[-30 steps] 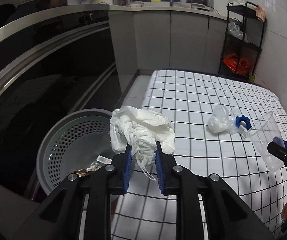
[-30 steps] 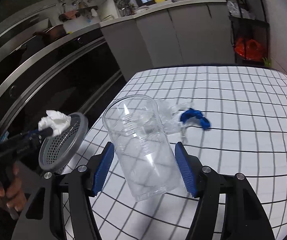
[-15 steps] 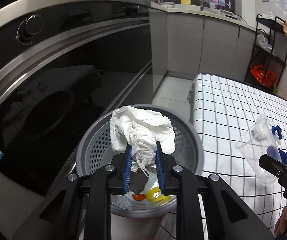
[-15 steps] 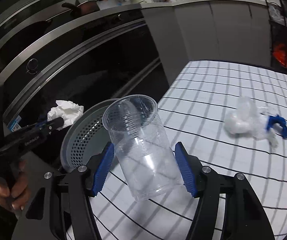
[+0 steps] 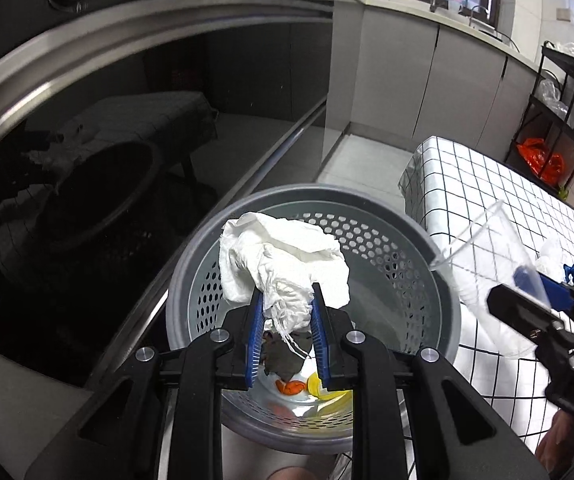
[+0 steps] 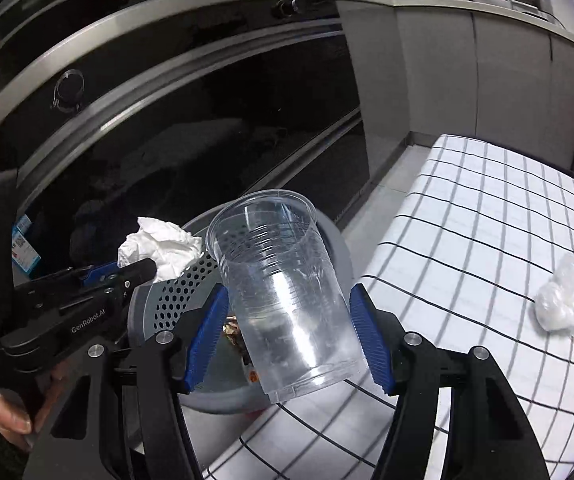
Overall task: Collect trash
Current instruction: 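Carry tissue and cup over the grey basket and open both grippers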
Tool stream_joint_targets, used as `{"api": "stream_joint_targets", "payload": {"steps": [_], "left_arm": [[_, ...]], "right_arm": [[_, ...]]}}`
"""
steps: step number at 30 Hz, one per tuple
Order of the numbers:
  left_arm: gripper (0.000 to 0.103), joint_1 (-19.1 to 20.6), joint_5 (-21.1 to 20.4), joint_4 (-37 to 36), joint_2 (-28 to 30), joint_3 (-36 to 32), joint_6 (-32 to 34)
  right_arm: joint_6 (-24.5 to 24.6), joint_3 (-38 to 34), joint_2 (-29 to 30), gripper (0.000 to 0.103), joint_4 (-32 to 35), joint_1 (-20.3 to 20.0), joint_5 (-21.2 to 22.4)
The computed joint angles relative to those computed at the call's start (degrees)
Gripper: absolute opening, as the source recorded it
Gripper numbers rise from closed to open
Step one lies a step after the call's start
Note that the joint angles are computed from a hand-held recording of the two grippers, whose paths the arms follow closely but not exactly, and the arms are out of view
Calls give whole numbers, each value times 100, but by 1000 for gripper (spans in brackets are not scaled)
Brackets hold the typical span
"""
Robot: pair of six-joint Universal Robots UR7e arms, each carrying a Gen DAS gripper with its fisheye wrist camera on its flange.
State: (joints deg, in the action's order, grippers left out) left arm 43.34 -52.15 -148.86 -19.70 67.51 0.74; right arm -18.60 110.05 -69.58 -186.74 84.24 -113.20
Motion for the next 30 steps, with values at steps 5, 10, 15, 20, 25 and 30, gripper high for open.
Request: {"api": "stream_joint_targets", "payload": {"steps": [5, 10, 15, 20, 25, 30], "left_arm": [[23, 82, -36, 170, -30, -10, -173], [23, 109, -32, 253, -27, -50, -204], [47, 97, 12, 132, -38, -21, -231], [62, 87, 53, -86, -85, 68, -194], [62, 90, 42, -40, -93, 59, -215], [64, 83, 72, -73, -90, 62, -184]], "right_arm": [[-2, -287, 253, 61, 297, -1, -10], [44, -373, 296, 61, 448, -61, 94], [54, -396, 260, 66, 467, -61, 211], [30, -371, 265, 71, 349, -42, 235], [8, -343, 291, 71, 298, -15, 135], [21, -346, 314, 71, 269, -12, 127]]}}
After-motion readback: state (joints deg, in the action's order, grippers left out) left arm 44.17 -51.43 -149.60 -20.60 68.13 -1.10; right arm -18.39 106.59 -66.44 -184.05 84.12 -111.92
